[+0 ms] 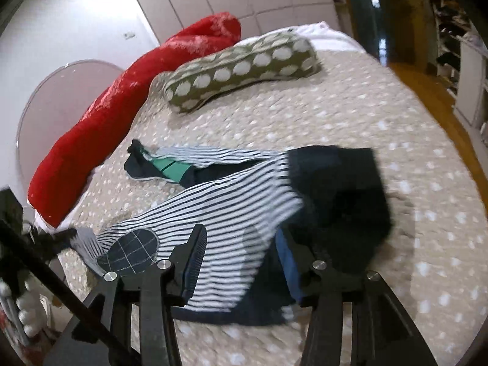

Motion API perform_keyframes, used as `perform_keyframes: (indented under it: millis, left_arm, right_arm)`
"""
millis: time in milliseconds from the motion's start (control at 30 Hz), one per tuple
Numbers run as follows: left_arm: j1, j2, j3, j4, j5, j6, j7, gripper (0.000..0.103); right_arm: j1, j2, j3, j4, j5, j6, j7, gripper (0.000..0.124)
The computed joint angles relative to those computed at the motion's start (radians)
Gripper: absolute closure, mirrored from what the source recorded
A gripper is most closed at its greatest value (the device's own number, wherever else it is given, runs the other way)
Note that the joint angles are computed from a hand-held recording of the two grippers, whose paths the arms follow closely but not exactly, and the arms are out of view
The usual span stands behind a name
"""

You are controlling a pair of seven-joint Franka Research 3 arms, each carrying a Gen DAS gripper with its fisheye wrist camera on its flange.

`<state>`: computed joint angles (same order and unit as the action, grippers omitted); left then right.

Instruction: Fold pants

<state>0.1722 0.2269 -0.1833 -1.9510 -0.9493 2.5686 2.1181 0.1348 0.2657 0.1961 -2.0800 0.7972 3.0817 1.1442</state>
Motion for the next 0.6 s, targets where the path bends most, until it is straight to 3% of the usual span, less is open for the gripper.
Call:
perform_keyframes:
  millis: [200, 333, 433, 500, 600]
  left_arm:
    - [0.035, 0.0, -0.011, 0.047, -0.126, 0.043, 0.095, 0.04]
    - [0.05, -0.012, 0.019, -0.004, -0.179, 0.044, 0.126, 0.04]
    - [0.06, -0.004, 0.034, -0.025, -0.192, 0.065, 0.126, 0.04]
    - [0.07, -0.012, 0.037, -0.045, -0.219, 0.076, 0.14, 0.04]
    - [0.084, -0.026, 0.047, -0.062, -0.266, 0.069, 0.165, 0.039]
  right_arm:
    - [0.106, 0.114, -0.099, 0.163, -0.236, -0.104, 0.122, 0.068]
    - [0.096, 0.202, -0.06, 0.291, -0.274, -0.163, 0.118, 0.068]
    - [0.066, 0.288, 0.008, 0.417, -0.249, -0.266, 0.081, 0.068]
    - [0.081, 0.335, 0.019, 0.481, -0.243, -0.32, 0.079, 0.068]
    - [0.101, 0.352, 0.062, 0.493, -0.229, -0.33, 0.01, 0.068]
